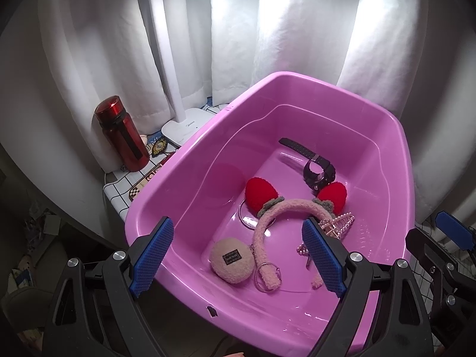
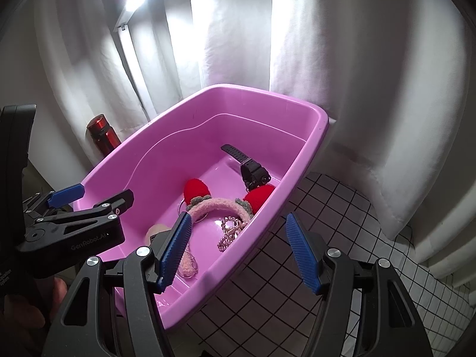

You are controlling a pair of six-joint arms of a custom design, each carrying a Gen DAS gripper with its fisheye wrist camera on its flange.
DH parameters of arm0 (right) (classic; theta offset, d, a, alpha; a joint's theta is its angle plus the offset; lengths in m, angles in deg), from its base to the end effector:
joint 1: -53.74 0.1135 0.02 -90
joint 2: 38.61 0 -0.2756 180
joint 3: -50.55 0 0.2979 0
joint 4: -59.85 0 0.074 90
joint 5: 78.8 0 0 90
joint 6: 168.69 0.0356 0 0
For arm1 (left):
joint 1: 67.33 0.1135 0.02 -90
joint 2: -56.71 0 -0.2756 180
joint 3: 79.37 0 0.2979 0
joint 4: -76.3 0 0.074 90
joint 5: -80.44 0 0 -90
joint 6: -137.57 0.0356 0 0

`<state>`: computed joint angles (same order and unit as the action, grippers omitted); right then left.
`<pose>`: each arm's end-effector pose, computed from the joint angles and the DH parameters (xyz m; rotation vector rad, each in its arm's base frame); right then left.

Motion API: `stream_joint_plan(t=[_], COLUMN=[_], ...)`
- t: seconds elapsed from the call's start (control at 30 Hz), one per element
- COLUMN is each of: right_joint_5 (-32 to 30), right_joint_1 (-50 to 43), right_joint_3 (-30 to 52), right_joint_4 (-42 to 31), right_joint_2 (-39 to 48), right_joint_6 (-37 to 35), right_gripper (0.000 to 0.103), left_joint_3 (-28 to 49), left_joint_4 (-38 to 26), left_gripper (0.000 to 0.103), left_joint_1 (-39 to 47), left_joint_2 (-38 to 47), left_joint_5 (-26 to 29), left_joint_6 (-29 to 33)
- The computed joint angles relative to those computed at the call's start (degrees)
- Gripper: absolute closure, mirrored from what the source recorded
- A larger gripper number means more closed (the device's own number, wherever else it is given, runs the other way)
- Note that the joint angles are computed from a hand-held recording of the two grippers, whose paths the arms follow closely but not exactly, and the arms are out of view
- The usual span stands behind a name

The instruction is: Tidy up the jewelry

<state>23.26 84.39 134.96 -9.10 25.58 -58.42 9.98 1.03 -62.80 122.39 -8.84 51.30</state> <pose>0.2200 0.1217 0.3828 -0.1221 2.3995 0.1597 0.2467 0.0191 0.3983 -0.0118 2.4718 0.0465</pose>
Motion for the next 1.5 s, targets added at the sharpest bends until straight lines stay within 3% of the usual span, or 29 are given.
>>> stream_joint_plan(t=[1.5], right_joint_5=[0.6], right_joint_1=[0.9], right_joint_3=[-0.3], right_joint_4=[-0.1], right_joint_2=[-0.3], right_joint_6=[0.7], right_gripper=[0.040], left_joint_3=[-1.8], left_joint_4=[0.0], left_gripper=[0.016], left_joint_1=[-0.9], left_joint_2=[-1.3], left_joint_5=[-2.0], left_joint_6=[-1.6])
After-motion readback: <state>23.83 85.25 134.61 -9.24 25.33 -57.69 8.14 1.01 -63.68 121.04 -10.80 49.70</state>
